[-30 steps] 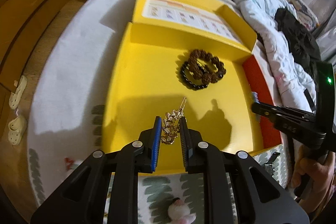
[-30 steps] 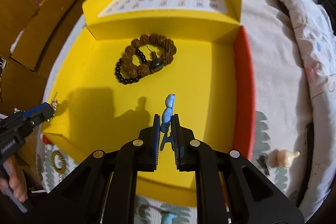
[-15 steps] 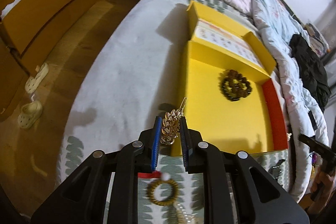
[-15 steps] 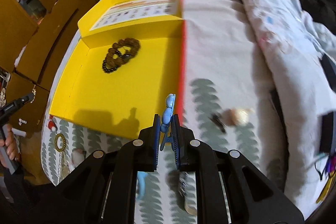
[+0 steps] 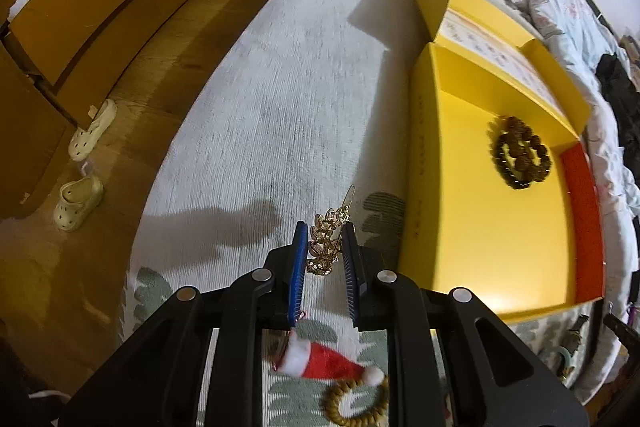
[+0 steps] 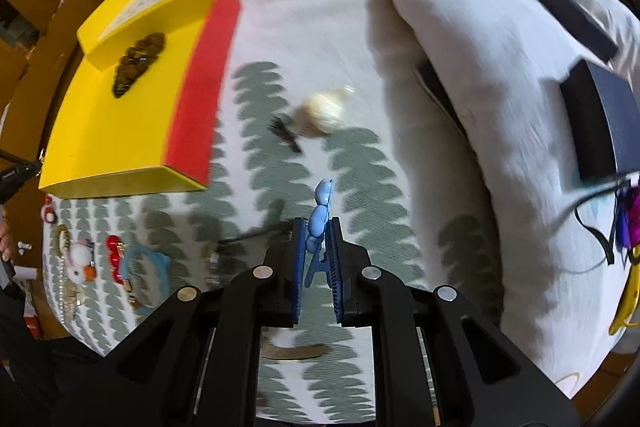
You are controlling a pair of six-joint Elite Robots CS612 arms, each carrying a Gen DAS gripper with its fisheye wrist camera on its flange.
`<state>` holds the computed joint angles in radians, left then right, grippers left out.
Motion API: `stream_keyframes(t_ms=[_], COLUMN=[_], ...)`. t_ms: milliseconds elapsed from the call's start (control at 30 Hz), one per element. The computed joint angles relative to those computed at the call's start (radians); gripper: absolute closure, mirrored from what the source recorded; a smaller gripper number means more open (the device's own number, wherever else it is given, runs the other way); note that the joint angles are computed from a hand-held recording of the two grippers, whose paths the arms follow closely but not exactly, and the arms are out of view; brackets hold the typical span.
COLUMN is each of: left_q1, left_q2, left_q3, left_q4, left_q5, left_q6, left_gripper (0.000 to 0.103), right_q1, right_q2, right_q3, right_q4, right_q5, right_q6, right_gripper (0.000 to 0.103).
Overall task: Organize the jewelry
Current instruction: 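Lower both items over the bedspread and open both grippers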
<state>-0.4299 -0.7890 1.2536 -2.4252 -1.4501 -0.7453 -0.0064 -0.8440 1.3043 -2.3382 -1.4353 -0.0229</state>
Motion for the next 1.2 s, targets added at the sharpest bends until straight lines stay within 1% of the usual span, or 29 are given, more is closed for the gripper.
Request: stream_keyframes(t_ms=[33, 100, 133, 433, 633, 667, 867, 933, 967, 1000, 1067, 1200], left_q1=[0.001, 0.001, 0.002, 0.001, 0.003, 0.003, 0.003, 0.003, 0.003, 0.003, 0.002, -0.001], left_q2=[0.006, 0.015, 0.02, 0.05, 0.063, 0.064, 0.069, 0.068, 0.067, 0.065, 0.062, 0.055], left_q3=[-0.008, -0.02, -0.027, -0.073, -0.093, -0.094, -0.106, -0.105, -0.106, -0.103, -0.099, -0.093], left_q4=[0.013, 0.033, 0.041, 0.085, 0.106, 0.107, 0.114, 0.111, 0.111, 0.104, 0.095, 0.081], left_q5=[-0.001, 0.001, 0.001, 0.0, -0.005, -0.006, -0.008, -0.008, -0.009, -0.01, -0.001, 0.0], left_q6=[0.001, 0.0, 0.0, 0.002, 0.006, 0.007, 0.005, 0.006, 0.006, 0.004, -0.001, -0.005], left_gripper=[0.085, 0.085, 0.085, 0.085, 0.085, 0.085, 0.085, 0.083, 0.077, 0.069, 0.061, 0.059], right_q1=[-0.003, -0.004, -0.006, -0.009, -0.013, -0.012, -0.007, -0.003, -0.003, -0.001, 0.0, 0.0], right_q2=[0.001, 0.007, 0.009, 0.036, 0.036, 0.035, 0.04, 0.041, 0.04, 0.039, 0.037, 0.031], right_q3=[0.002, -0.001, -0.001, -0.024, -0.018, -0.016, -0.028, -0.033, -0.033, -0.033, -0.035, -0.03], right_q4=[0.005, 0.022, 0.03, 0.085, 0.065, 0.061, 0.07, 0.072, 0.069, 0.066, 0.065, 0.049], right_q5=[0.003, -0.015, -0.008, -0.025, -0.031, -0.034, -0.053, -0.057, -0.06, -0.065, -0.062, -0.051], right_q6=[0.002, 0.002, 0.006, 0.01, 0.014, 0.013, 0.006, 0.009, 0.01, 0.011, 0.01, 0.015], right_gripper=[0.091, 0.091, 0.091, 0.091, 0.089, 0.086, 0.082, 0.082, 0.082, 0.081, 0.081, 0.081])
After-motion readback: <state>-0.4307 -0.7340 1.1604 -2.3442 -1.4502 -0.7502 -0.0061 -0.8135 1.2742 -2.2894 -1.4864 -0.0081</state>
